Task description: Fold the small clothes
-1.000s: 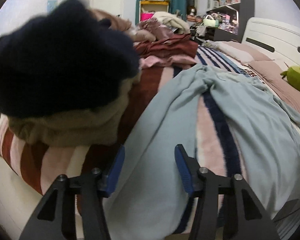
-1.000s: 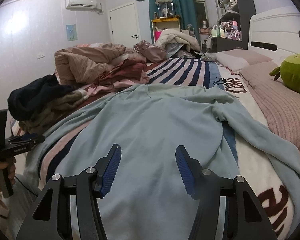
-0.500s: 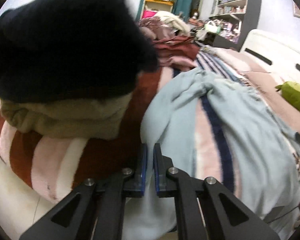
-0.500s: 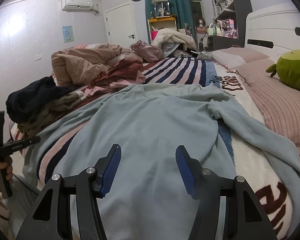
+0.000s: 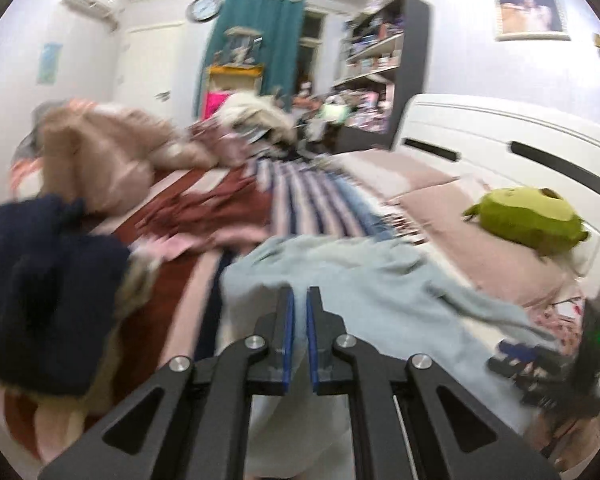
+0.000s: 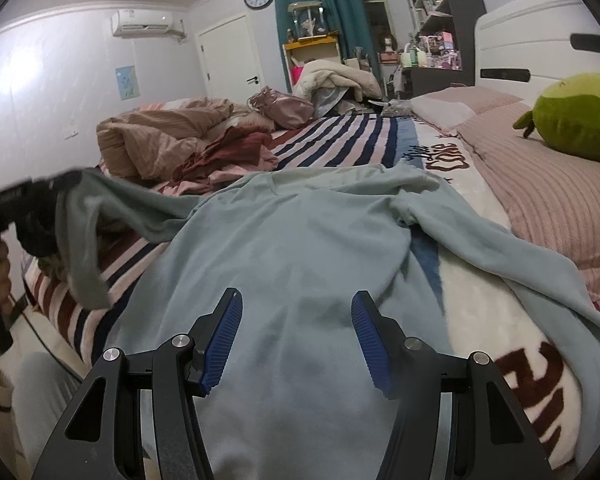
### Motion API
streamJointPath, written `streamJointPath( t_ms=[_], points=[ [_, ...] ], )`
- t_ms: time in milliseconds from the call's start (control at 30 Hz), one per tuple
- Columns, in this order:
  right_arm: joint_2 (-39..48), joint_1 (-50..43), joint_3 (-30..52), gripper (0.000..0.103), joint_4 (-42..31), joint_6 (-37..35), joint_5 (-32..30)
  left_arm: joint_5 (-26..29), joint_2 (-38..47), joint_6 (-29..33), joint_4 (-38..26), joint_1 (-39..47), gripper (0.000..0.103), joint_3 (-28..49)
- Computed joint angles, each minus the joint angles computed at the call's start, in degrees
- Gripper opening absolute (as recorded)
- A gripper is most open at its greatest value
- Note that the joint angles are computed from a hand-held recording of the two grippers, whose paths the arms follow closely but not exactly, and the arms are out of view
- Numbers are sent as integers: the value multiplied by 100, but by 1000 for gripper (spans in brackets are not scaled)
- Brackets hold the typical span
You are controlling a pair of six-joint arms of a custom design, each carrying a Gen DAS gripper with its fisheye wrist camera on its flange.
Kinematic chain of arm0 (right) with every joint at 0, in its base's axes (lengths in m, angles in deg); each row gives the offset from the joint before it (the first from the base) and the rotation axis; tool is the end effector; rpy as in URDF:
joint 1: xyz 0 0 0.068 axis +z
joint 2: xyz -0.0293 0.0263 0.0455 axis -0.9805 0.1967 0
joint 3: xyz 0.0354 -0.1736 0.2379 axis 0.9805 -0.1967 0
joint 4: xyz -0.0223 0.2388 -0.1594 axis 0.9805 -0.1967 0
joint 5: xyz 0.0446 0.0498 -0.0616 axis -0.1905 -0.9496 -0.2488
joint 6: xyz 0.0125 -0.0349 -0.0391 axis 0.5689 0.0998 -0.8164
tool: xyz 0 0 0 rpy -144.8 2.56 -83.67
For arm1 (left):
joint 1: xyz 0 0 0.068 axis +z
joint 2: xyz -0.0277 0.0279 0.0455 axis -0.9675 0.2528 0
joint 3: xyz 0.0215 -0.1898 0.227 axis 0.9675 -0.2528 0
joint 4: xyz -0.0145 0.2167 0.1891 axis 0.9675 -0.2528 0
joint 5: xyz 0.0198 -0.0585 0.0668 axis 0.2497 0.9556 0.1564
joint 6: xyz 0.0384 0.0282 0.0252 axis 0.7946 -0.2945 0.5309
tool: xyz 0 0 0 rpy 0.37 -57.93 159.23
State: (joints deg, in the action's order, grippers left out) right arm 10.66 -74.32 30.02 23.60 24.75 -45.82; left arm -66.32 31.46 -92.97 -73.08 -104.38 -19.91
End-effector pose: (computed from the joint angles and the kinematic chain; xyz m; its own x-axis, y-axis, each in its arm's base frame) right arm 0.2633 0.0281 0.2447 -0.5536 0.0204 -0.8326 -0.2313 0.9566 0.1772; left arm 0.3186 -0.1706 0.3104 -0.4506 -0.0202 -0.8925 0.2579 0.9542 -0.1519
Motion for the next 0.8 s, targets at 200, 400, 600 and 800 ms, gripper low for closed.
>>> streamJointPath(
  t_ms=[200, 400, 600, 800],
  points=[
    [-177, -563, -168, 53, 29, -73, -275, 230, 1056, -83, -278, -756, 4, 1131],
    [-223, -1240, -300, 53, 81, -76, -734, 654, 1970, -450, -320, -1200, 4, 1372],
    [-189, -1501, -344, 54, 34, -37, -943, 1072, 2416, -511, -464, -1214, 11, 1469],
    [-163, -1288, -292, 54, -41, -69, -926, 876, 1717, -498, -254, -1221, 56, 901]
  ],
)
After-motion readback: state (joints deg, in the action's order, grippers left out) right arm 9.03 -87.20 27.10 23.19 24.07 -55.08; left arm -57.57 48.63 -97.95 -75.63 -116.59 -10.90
